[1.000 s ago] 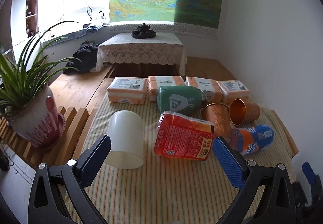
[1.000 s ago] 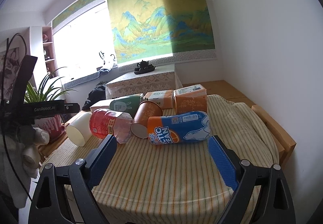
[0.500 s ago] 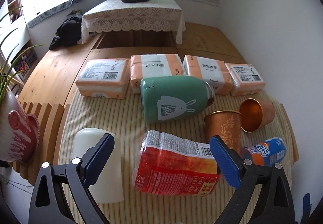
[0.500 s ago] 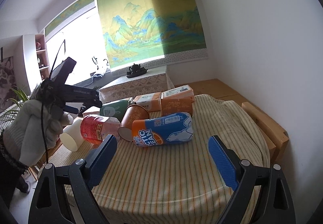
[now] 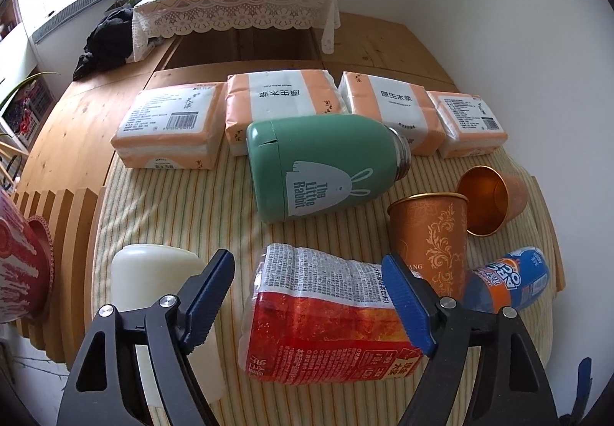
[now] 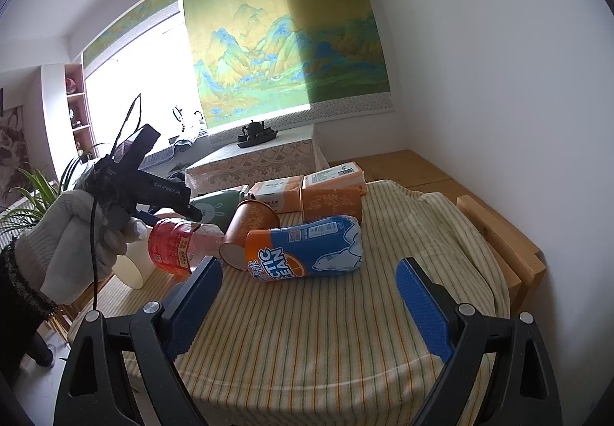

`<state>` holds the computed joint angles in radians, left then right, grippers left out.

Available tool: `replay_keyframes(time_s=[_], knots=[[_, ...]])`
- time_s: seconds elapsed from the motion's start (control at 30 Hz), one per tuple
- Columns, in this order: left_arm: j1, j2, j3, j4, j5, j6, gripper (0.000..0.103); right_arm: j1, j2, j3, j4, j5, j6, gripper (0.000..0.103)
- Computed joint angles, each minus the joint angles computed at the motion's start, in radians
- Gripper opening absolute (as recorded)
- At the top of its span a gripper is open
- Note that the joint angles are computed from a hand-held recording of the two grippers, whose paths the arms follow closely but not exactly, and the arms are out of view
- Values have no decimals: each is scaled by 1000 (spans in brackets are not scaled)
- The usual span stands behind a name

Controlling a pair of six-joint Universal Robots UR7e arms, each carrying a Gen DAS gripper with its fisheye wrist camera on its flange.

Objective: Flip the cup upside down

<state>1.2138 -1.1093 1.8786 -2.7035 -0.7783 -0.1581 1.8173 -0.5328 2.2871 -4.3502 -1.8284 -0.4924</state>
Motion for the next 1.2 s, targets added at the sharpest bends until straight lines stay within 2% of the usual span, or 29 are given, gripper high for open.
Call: replay_keyframes(time_s=[0.67,0.8,0.97,1.2], knots=[[-29,-65,95,-21,-53,45,81,9,-18,-20,74,19,-11,90],[-26,-90,109,-29,-82,51,81,10,-39,-35,141,43,-29,90],[-34,-130,146,-66,-77,55,81,20,-62,-66,247,61,-80,90],[-58,-213,235,-124,-73,65,82,47,-74,-147,458,64,-173,92]])
